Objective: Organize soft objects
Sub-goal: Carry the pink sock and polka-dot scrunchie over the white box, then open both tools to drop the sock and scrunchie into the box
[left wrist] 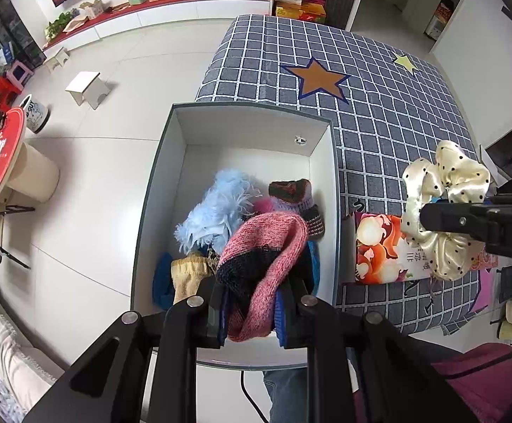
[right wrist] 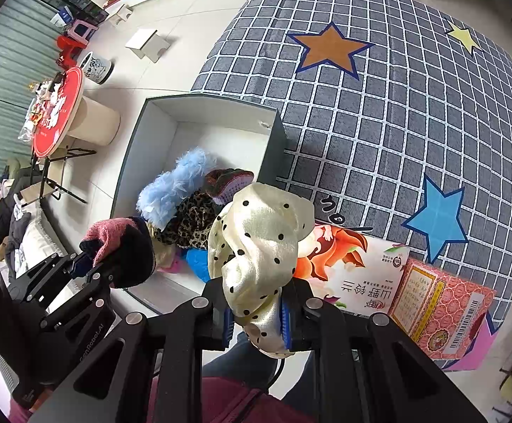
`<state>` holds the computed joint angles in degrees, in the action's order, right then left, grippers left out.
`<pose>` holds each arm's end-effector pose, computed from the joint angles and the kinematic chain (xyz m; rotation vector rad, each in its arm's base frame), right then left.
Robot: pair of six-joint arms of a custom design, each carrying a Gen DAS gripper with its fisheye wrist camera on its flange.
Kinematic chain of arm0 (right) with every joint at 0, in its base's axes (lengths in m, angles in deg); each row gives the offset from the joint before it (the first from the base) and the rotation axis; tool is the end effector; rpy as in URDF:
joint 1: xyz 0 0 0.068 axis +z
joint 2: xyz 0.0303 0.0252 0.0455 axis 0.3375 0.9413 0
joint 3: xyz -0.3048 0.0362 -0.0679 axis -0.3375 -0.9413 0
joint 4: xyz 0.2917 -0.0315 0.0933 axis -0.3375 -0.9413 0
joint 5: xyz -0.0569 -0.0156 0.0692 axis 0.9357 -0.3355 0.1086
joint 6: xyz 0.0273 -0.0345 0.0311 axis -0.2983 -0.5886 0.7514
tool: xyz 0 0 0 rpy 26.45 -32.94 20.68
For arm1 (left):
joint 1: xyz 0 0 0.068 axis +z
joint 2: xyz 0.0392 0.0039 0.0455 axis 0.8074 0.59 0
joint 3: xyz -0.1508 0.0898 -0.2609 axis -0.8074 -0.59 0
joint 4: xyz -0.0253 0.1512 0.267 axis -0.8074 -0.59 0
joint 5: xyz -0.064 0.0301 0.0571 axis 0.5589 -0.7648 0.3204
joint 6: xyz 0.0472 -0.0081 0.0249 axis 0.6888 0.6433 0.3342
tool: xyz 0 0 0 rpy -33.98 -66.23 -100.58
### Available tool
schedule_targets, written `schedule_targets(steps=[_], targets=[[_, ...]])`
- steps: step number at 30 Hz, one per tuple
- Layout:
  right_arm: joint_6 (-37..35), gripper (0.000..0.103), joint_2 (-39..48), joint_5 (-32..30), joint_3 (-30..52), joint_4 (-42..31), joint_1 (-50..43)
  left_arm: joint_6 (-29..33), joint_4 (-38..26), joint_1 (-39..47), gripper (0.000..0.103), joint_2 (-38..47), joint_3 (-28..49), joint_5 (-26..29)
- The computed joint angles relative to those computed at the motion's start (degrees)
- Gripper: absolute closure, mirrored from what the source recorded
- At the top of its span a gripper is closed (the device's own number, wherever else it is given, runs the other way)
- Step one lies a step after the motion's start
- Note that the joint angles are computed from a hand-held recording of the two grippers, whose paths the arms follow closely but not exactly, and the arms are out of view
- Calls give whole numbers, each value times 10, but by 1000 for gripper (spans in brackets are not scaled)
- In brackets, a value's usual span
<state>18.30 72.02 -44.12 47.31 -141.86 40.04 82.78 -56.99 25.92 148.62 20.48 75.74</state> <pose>0.1850 0.0707 0.2395 1.0731 2.6929 0.3985 0.3005 -0.1637 0.2568 1.3439 2.5722 -0.1666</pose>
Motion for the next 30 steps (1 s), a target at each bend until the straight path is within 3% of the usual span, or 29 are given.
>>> schedule_targets(steps=[30], targets=[[-23, 82, 41, -13, 15, 16, -13, -13, -11, 11, 81, 30, 22, -1]])
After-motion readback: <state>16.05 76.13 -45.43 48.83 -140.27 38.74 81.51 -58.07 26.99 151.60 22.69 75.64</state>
